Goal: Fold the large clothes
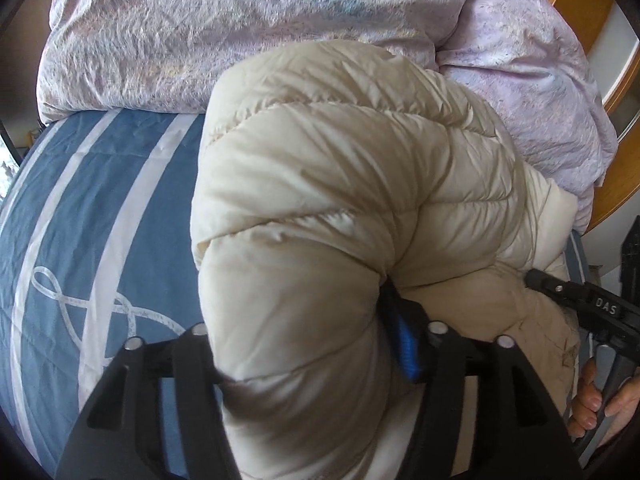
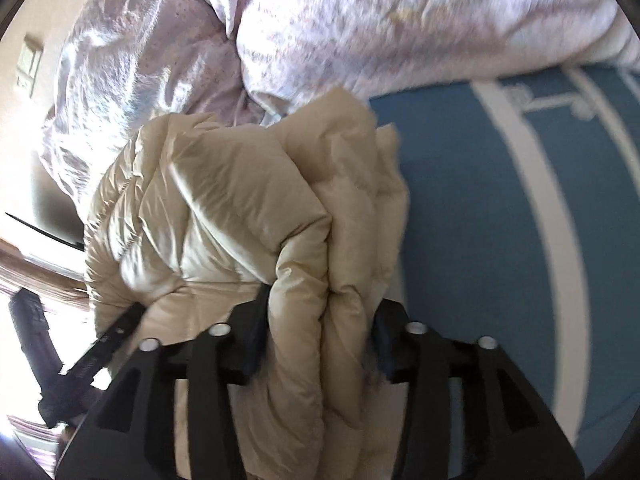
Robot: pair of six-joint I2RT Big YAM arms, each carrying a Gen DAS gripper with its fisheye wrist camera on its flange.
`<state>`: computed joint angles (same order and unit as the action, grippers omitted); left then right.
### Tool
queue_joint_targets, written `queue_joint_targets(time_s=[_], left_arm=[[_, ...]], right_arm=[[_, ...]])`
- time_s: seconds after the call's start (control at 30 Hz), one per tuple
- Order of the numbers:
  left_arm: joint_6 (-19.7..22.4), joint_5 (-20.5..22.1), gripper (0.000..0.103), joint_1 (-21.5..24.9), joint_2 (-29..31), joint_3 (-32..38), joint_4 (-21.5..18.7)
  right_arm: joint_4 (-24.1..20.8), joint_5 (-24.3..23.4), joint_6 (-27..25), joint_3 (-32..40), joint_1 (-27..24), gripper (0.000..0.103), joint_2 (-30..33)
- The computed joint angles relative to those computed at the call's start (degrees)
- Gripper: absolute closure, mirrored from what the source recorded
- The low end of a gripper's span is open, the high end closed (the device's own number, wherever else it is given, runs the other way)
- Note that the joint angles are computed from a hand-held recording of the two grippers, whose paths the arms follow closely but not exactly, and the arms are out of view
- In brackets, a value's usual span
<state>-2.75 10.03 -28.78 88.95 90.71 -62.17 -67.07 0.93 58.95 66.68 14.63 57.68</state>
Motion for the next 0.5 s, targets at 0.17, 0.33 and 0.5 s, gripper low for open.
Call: queue_joint_targets(time_s=[0.17, 0.33, 0.5], left_arm=[[2.37, -5.7, 0.03, -0.84, -3.0, -1.71, 2.12], [4.37, -12.11, 0.018, -3.3, -5.87, -3.32, 9.22], [5.86, -13.7, 0.018, -5.49, -4.12, -1.74, 9.11]], right_arm=[[-6.68, 14.8, -0.01, 4.31, 3.81, 0.044, -0.29], [-3.93, 20.02, -4.27, 6.73, 8.39, 0.052, -0.71], [-1.14, 21.1, -8.67, 8.04, 11.57, 0.058, 1.5]])
